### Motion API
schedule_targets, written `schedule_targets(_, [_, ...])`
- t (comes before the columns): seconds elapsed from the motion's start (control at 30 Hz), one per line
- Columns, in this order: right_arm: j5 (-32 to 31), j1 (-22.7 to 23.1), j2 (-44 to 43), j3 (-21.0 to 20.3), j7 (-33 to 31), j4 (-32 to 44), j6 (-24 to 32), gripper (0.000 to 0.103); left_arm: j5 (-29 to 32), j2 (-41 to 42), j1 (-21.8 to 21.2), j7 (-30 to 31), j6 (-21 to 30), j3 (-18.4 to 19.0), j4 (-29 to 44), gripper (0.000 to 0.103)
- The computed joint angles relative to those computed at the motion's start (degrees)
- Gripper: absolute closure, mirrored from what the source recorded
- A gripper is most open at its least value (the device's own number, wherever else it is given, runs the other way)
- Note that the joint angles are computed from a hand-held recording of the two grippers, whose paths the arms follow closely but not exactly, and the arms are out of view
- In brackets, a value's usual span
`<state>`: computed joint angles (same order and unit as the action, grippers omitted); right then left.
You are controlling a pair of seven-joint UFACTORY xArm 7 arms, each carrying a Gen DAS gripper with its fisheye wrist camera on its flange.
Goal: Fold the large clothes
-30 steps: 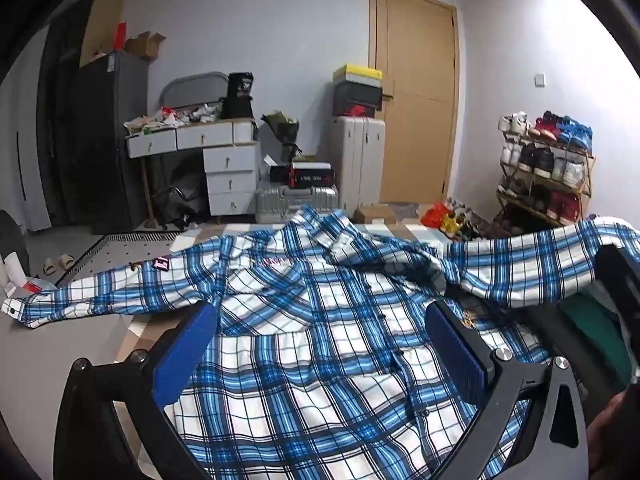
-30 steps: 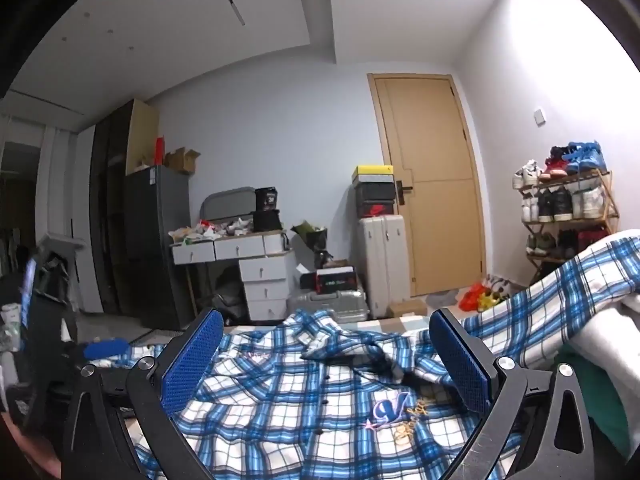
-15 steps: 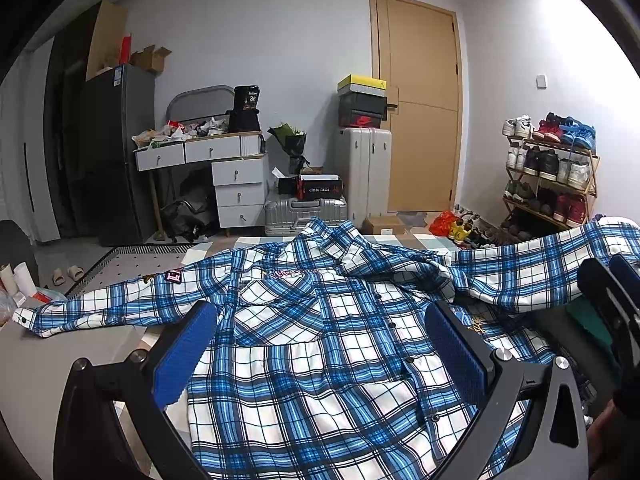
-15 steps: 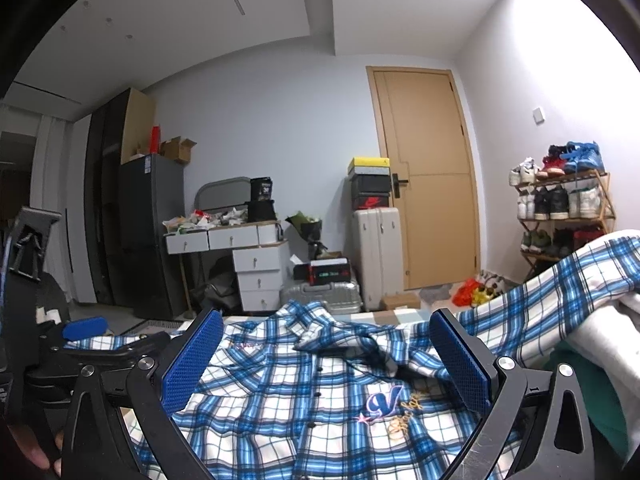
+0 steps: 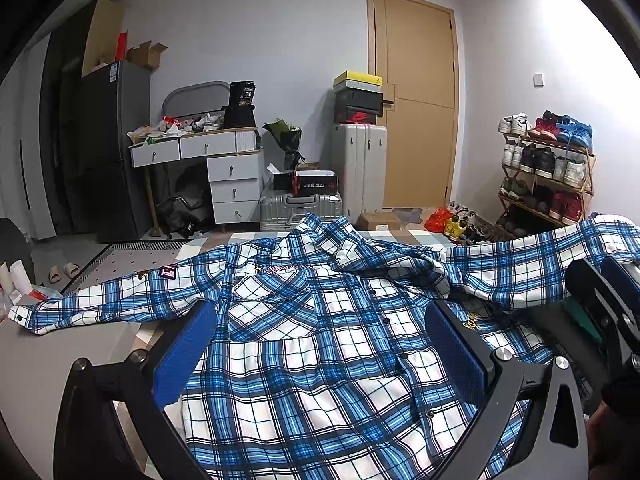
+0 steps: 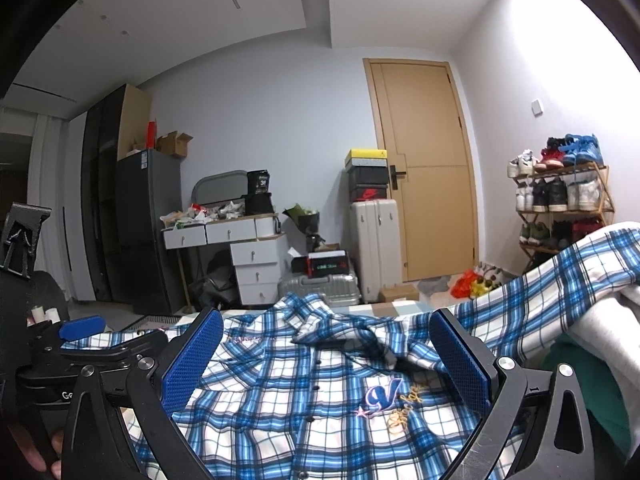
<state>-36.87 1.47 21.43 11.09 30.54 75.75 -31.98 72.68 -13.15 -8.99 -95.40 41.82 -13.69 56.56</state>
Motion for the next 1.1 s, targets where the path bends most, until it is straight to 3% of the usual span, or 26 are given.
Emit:
schedule_targets(0.77, [-0.3, -0.6, 0.2, 0.5, 1.3, 0.2, 1.1, 0.0, -0.9, 0.3, -0.2, 0.5, 0.5, 0.0, 0.2, 0.001])
schedule_targets(1.1, [5.6, 0.9, -0.3, -0.6, -2.1, -0.6, 3.3, 0.0, -1.1, 0.3, -0.3, 0.6, 0.2, 0.1, 0.1, 0.001])
